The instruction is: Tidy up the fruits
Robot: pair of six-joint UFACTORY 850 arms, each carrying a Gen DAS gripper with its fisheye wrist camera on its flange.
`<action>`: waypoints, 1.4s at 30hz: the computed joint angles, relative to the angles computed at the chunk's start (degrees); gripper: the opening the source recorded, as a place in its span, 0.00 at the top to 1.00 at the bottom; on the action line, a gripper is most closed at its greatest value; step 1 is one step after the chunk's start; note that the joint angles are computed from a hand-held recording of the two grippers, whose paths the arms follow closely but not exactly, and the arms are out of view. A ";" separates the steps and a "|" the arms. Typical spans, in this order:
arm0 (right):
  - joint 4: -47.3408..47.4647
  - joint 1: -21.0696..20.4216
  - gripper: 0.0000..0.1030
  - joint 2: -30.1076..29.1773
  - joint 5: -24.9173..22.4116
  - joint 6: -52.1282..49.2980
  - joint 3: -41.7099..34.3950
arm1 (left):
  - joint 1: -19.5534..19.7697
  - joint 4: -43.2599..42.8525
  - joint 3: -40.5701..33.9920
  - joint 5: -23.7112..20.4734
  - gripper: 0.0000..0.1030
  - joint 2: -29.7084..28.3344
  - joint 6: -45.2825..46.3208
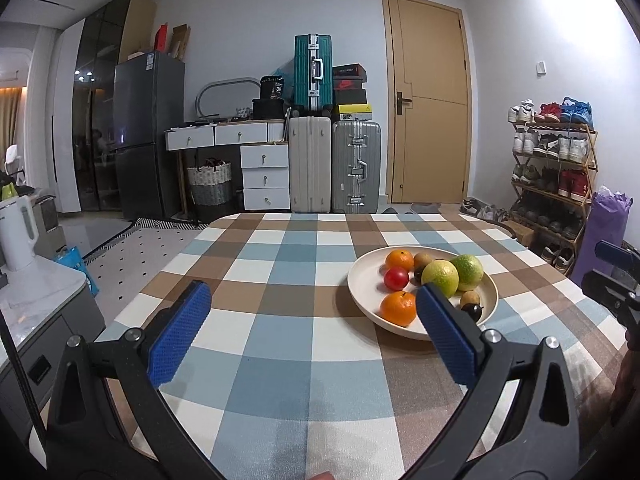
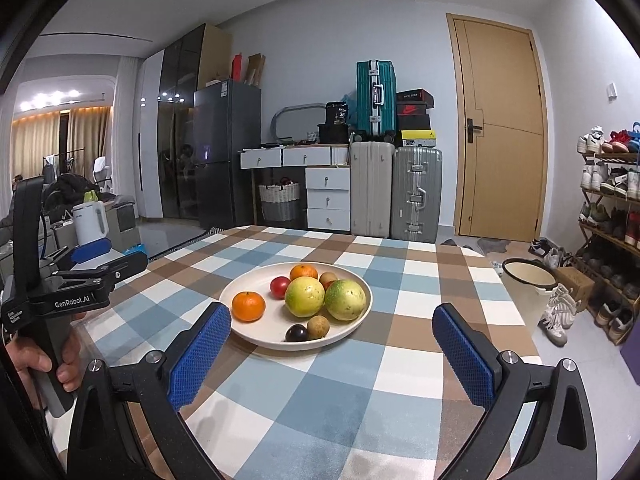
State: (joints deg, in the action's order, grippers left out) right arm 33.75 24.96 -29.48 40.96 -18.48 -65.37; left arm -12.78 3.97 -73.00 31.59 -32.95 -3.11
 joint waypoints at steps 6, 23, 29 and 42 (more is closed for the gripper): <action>-0.13 -0.07 0.00 0.12 0.00 0.17 0.15 | -0.05 -2.39 0.46 0.57 0.01 0.01 1.68; -0.09 -0.04 0.00 0.14 -0.01 0.13 0.18 | 0.00 -2.18 0.48 0.60 0.01 0.01 1.55; -0.05 -0.02 0.00 0.13 0.00 0.11 0.17 | 0.06 -2.78 0.97 0.88 0.01 0.33 1.89; -0.05 -0.02 0.00 0.08 0.00 0.07 0.10 | 0.20 -4.01 1.14 1.08 0.01 0.40 2.67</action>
State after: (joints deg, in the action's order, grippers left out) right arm 33.71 24.94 -29.40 40.96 -18.41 -65.27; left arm -12.58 -0.04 -71.86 32.67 -32.55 -0.44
